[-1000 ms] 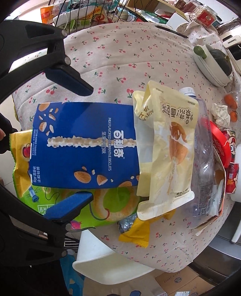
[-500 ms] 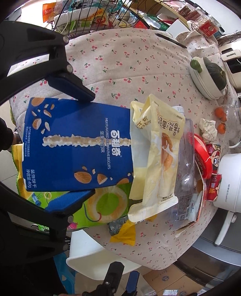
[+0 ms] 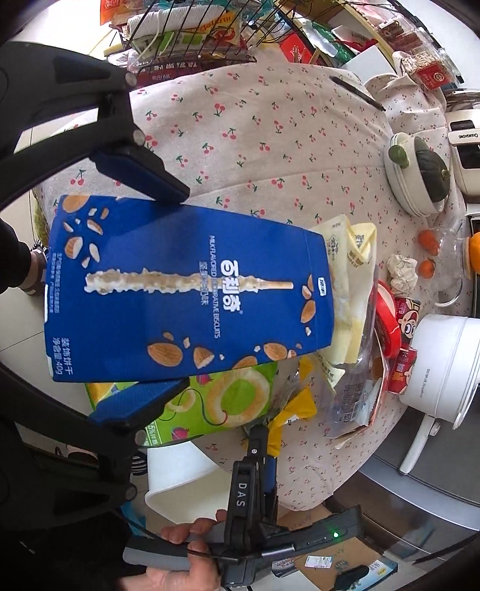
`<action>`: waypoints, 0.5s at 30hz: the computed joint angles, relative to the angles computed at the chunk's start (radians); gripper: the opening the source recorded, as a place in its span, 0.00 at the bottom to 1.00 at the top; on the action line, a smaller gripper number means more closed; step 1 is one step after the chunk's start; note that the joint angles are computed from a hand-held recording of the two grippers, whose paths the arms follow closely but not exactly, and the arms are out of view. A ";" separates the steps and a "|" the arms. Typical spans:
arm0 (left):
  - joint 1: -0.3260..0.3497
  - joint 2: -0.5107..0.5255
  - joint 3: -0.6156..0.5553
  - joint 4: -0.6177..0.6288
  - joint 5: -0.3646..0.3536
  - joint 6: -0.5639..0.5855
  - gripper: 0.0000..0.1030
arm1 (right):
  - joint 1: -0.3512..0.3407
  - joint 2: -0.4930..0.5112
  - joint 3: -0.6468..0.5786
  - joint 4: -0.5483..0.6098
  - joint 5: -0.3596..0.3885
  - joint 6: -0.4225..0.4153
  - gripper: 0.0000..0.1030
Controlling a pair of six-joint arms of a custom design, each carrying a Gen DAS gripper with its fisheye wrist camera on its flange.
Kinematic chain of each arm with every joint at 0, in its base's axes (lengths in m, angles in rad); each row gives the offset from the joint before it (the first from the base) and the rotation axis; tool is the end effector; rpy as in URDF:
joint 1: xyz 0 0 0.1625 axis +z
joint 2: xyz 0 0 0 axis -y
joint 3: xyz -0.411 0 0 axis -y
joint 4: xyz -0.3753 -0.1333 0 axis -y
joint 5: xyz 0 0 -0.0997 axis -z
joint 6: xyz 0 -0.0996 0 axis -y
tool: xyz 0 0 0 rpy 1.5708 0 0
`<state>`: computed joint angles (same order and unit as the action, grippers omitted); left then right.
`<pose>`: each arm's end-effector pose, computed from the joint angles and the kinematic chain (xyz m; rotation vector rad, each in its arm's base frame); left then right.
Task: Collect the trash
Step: 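Grasp the blue biscuit box with the left tool while the right tool grasps the yellow wrapper, then carry both items over the white bin and open both tools to drop them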
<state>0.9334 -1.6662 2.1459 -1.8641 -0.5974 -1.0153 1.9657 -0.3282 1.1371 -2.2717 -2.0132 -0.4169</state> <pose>-0.0537 -0.4348 0.3249 -0.3135 2.2323 -0.7336 0.3674 -0.6459 -0.0768 1.0948 -2.4645 -0.1524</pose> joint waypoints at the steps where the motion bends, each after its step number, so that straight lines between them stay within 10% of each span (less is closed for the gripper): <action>1: -0.009 -0.010 0.008 -0.010 0.003 0.001 0.89 | -0.005 -0.001 -0.003 0.001 0.014 0.010 0.55; 4: -0.028 -0.025 0.023 -0.037 0.012 0.012 0.89 | -0.012 -0.012 -0.009 0.009 0.053 0.029 0.31; 15: -0.045 0.005 0.039 -0.173 0.003 0.092 0.89 | -0.032 -0.088 0.056 -0.062 0.092 0.015 0.19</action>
